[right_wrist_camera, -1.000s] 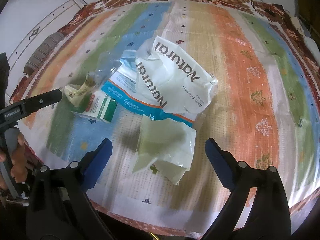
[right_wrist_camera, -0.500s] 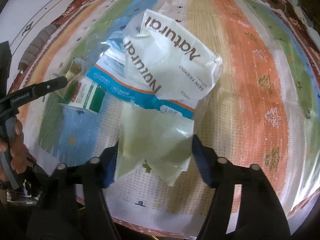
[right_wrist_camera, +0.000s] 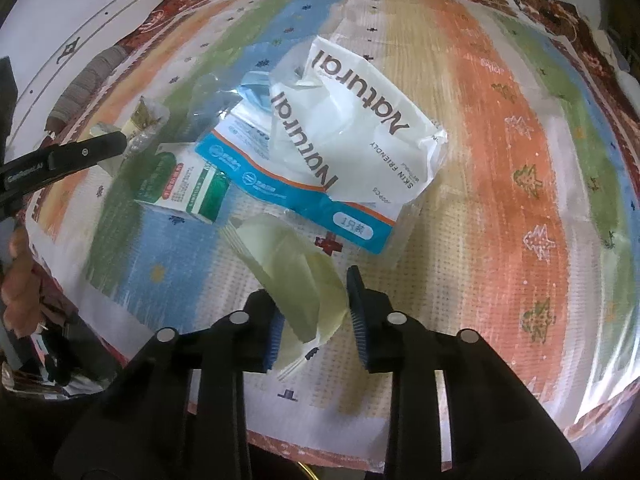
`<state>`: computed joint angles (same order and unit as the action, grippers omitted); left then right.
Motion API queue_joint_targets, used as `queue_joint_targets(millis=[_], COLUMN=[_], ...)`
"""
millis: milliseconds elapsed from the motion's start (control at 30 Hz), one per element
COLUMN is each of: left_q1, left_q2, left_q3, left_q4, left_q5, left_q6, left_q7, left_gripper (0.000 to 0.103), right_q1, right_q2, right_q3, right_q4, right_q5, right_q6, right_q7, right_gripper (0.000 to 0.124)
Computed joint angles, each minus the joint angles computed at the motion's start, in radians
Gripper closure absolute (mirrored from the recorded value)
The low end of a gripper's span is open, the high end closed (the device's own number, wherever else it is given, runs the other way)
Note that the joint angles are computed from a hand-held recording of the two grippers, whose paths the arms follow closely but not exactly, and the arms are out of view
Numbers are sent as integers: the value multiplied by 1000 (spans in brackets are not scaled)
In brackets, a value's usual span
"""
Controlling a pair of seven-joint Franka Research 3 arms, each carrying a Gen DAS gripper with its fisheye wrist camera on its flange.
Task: Collect trash
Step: 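Grasp the yellow wrapper with left tool while right tool grasps pale yellow tissue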
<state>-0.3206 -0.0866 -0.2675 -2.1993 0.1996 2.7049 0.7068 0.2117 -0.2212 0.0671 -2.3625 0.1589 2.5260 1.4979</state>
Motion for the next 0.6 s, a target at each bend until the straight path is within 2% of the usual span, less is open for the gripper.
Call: queue_joint_targets(millis=[133, 600], left_q1=[-18, -55], left_q2=[7, -79], left_q3=[-11, -37], left_q4=[34, 43], left_q5=[-19, 9], left_q6=[-41, -126], left_q7=[26, -30], left_gripper=[77, 77], right_q1=[7, 20], right_q2=[-16, -128], right_q3=[-4, 7], right_q4=[-6, -58], right_q5=[20, 61], right_q6=[2, 23], right_q7=[-17, -35], right_gripper=[108, 111])
